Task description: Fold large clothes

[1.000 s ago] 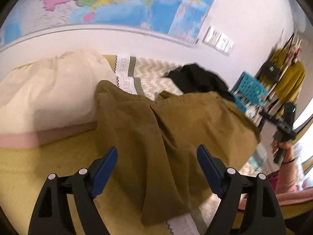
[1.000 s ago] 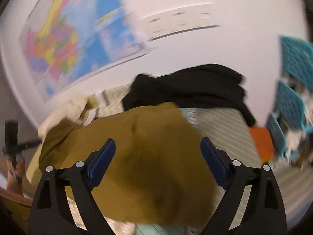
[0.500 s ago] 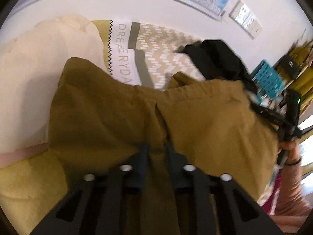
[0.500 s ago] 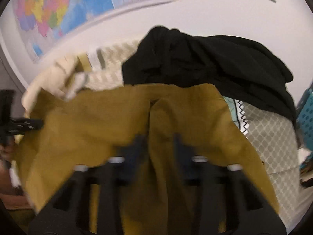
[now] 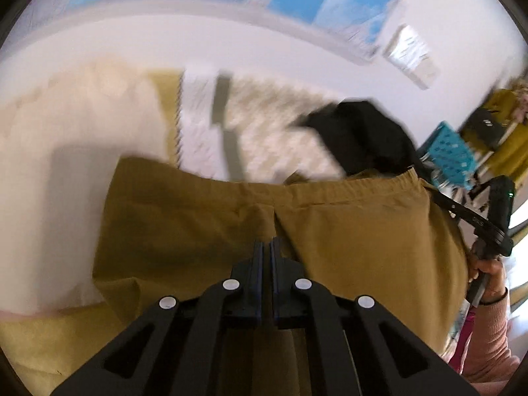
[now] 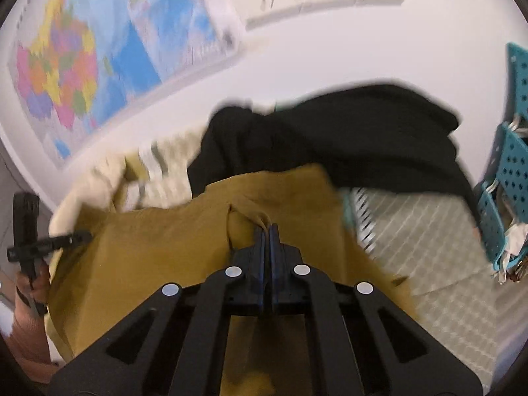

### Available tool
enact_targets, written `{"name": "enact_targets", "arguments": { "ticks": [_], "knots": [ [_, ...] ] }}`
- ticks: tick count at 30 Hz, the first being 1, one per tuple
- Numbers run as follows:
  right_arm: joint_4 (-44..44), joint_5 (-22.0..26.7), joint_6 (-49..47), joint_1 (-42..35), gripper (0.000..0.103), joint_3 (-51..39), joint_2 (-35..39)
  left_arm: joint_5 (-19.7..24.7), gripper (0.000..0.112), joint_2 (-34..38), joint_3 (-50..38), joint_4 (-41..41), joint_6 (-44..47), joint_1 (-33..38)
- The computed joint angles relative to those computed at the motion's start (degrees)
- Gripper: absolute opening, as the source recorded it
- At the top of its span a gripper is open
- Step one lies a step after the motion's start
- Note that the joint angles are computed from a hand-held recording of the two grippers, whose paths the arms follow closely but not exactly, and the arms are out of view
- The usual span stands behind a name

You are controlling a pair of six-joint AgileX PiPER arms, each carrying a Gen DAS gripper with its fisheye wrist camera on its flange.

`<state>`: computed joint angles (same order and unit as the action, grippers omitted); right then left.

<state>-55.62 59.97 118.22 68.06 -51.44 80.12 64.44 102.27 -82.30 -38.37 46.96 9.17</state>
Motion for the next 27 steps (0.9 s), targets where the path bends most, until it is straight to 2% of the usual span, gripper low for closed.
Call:
{"name": "enact_targets", "arguments": {
  "ticks": [4,6,7,8,9,10,11,13,16,19,21,23,25,27],
  "knots": [
    [3.6,-3.0,-4.67,-4.25,0.005,-1.49,3.15,0.67,0.005,3.17,-1.07,-1.13,-0.86,1.14],
    [4.41,-3.43,-5.08,-4.63,0.01,-1.68,3.23,-1.74,0.013,1.11,0.71,-1.34,-0.36,1.22],
    [4.57,-2.29,-5.01,-3.94,0.021,-1.95,2.82,-3.33,0.034,-0.44,1.79,-0.43,-1.1,0.98],
    [4.33,-1.34,-4.53,-2.87,0.031,-2.19,2.49,-4.62,0.043,-2.48,3.44,-0.86,-0.39,1.37],
    [2.36,1.86,-2.44,0.24,0.049,-2.96,2.29,-4.81,0.043,-4.59,5.0,-2.0,1.67,2.18],
    [0.58,5.44,-1.01,3.26,0.053,-4.09,2.61,-4.04,0.046,-6.75,6.36,-3.32,4.68,3.18],
    [-0.23,7.06,-0.92,5.2,0.053,-4.89,2.78,-3.25,0.053,-8.66,7.54,-4.18,7.05,4.21],
    [-2.12,8.93,-1.6,9.07,0.054,-7.8,4.07,-2.8,0.059,-12.01,9.87,-4.82,10.49,5.25],
    [-2.27,4.73,-5.48,8.81,0.056,-10.94,6.84,-5.1,0.06,-16.05,14.39,-2.99,13.04,4.15],
    [0.23,-1.39,-8.13,5.21,0.056,-12.57,10.8,-6.68,0.06,-15.9,16.64,-2.12,11.97,2.36],
    [1.56,-5.52,-7.93,2.47,0.056,-11.45,12.25,-9.45,0.06,-15.86,18.9,-0.93,11.02,0.79],
    [1.3,-6.98,-6.96,0.94,0.056,-10.32,13.57,-12.73,0.061,-15.7,20.58,0.82,10.07,-0.82],
    [0.39,-10.03,-4.67,-0.22,0.056,-8.14,13.18,-12.38,0.061,-15.58,20.7,-0.46,10.97,0.05],
    [-0.23,-8.89,-3.33,0.93,0.056,-8.14,12.52,-12.38,0.061,-15.22,20.3,-0.7,10.44,0.39]
  ]
}}
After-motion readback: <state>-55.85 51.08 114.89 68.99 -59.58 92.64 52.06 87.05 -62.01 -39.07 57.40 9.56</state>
